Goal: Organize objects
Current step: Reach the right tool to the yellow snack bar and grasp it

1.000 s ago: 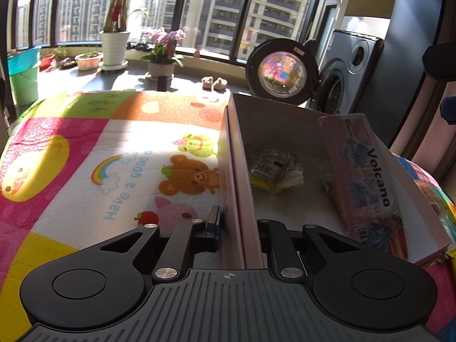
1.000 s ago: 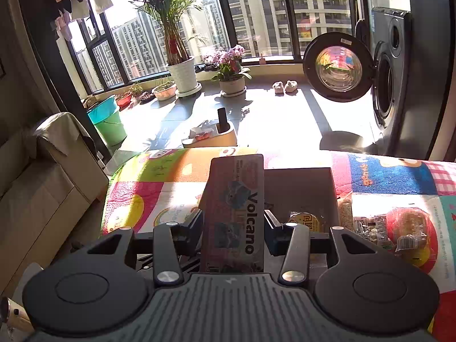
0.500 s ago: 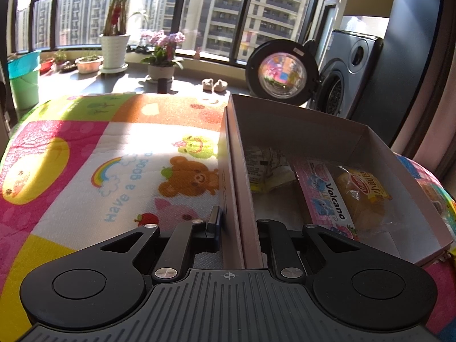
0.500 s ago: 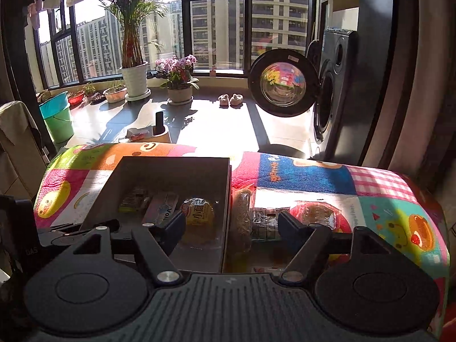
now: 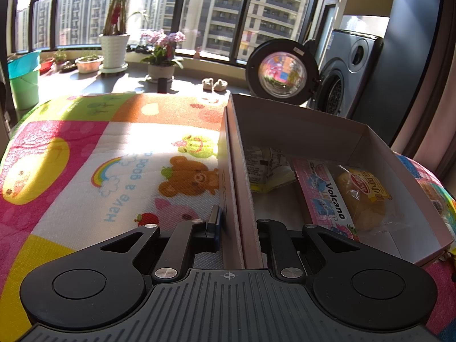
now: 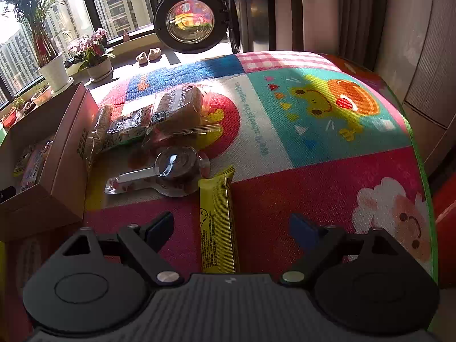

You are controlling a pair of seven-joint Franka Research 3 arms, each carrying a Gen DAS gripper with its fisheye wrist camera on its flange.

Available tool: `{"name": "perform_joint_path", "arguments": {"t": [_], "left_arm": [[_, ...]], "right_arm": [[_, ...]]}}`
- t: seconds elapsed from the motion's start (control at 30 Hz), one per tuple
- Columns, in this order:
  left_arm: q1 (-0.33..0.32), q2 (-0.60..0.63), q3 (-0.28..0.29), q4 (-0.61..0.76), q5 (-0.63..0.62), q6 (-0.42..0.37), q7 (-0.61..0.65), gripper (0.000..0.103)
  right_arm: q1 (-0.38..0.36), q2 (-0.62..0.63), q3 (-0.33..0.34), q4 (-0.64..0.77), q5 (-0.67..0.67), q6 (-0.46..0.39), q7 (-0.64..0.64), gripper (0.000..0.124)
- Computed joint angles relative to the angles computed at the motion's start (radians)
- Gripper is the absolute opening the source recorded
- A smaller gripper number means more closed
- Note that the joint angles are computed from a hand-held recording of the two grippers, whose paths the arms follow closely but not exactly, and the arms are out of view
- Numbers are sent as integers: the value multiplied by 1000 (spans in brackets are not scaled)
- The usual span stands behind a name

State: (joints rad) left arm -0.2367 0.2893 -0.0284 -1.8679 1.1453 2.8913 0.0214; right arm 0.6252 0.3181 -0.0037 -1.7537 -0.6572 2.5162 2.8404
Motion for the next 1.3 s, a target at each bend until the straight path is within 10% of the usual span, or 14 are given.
{"name": "perform_joint_path", "arguments": {"t": [0.1, 0.37, 0.77, 1.3], "left_arm": [[0, 0, 0, 0, 0, 0, -1, 16], [0, 0, 0, 0, 1, 0, -1, 16], [0, 0, 0, 0, 1, 0, -1, 16], [-1, -2, 3, 1, 31, 1, -6, 16]], "right_arm": [[18, 20, 4, 32, -26, -27, -32, 86], [51, 54, 20, 97, -5, -39, -179, 32], [61, -15, 81, -21, 165, 117, -297, 29], [110, 7, 48, 17, 104, 71, -278, 49]]}}
